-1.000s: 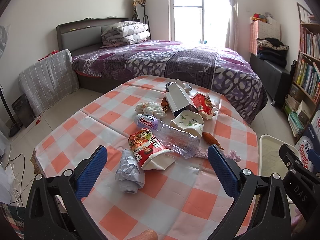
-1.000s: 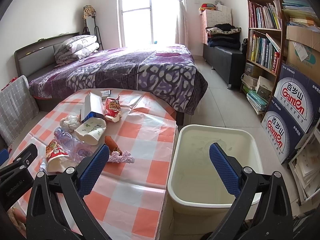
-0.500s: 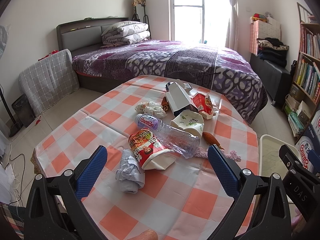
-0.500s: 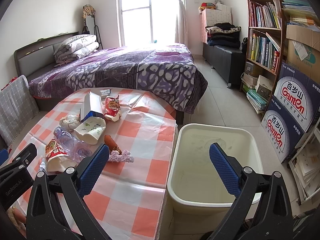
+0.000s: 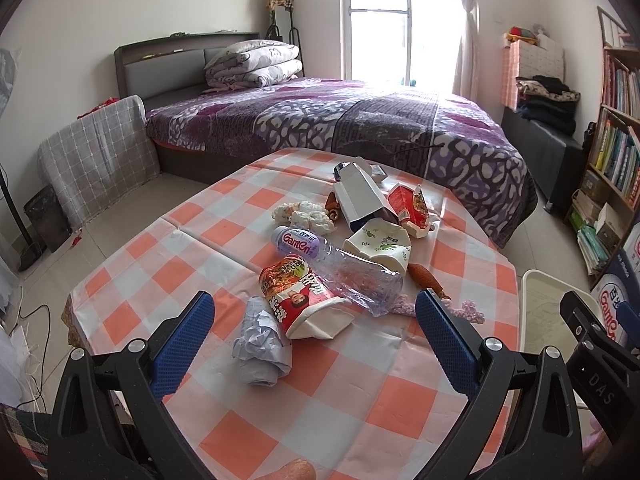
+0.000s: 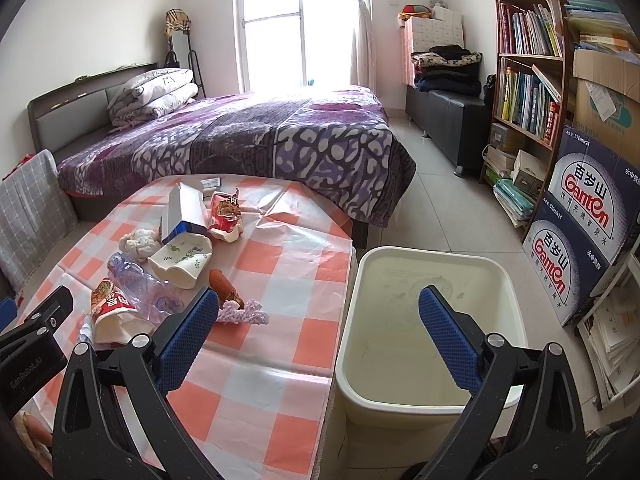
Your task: Collect trash
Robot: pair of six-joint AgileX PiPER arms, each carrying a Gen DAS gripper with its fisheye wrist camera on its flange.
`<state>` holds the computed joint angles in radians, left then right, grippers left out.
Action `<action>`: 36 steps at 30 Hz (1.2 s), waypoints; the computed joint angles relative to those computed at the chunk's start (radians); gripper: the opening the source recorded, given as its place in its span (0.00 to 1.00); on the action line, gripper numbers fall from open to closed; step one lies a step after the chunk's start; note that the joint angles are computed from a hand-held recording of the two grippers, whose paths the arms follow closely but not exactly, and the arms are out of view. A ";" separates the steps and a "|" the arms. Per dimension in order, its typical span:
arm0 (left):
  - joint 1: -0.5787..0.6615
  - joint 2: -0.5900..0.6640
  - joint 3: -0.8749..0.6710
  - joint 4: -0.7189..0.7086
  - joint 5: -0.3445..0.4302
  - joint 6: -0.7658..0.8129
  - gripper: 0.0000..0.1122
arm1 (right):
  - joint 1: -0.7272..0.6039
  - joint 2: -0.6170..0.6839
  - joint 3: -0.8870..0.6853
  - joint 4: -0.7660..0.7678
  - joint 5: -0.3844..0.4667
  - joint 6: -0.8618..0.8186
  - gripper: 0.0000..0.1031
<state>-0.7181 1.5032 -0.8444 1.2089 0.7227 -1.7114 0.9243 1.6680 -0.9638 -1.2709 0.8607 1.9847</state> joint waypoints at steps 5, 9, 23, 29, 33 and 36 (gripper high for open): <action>0.072 -0.015 -0.029 -0.112 -0.041 0.145 0.87 | -0.028 -0.003 -0.028 0.075 -0.055 -0.047 0.93; 0.216 -0.004 -0.136 -0.354 -0.088 0.462 0.87 | -0.105 -0.005 -0.105 0.252 -0.152 -0.234 0.93; 0.645 0.415 -0.733 -1.355 0.228 1.419 0.87 | -0.403 0.275 -0.611 1.202 -0.102 -1.365 0.93; 0.685 0.635 -0.963 -1.441 0.341 1.373 0.87 | -0.493 0.387 -0.687 1.418 -0.084 -1.469 0.93; 0.705 0.755 -1.103 -1.474 0.405 1.318 0.86 | -0.525 0.422 -0.708 1.500 -0.075 -1.500 0.93; 0.708 0.826 -1.180 -1.505 0.445 1.292 0.83 | -0.542 0.439 -0.715 1.518 -0.059 -1.505 0.93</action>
<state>-0.0097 2.3292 -2.0247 -0.2962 1.1674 -0.4189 0.3821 2.1071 -1.6789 0.2474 0.8015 0.4793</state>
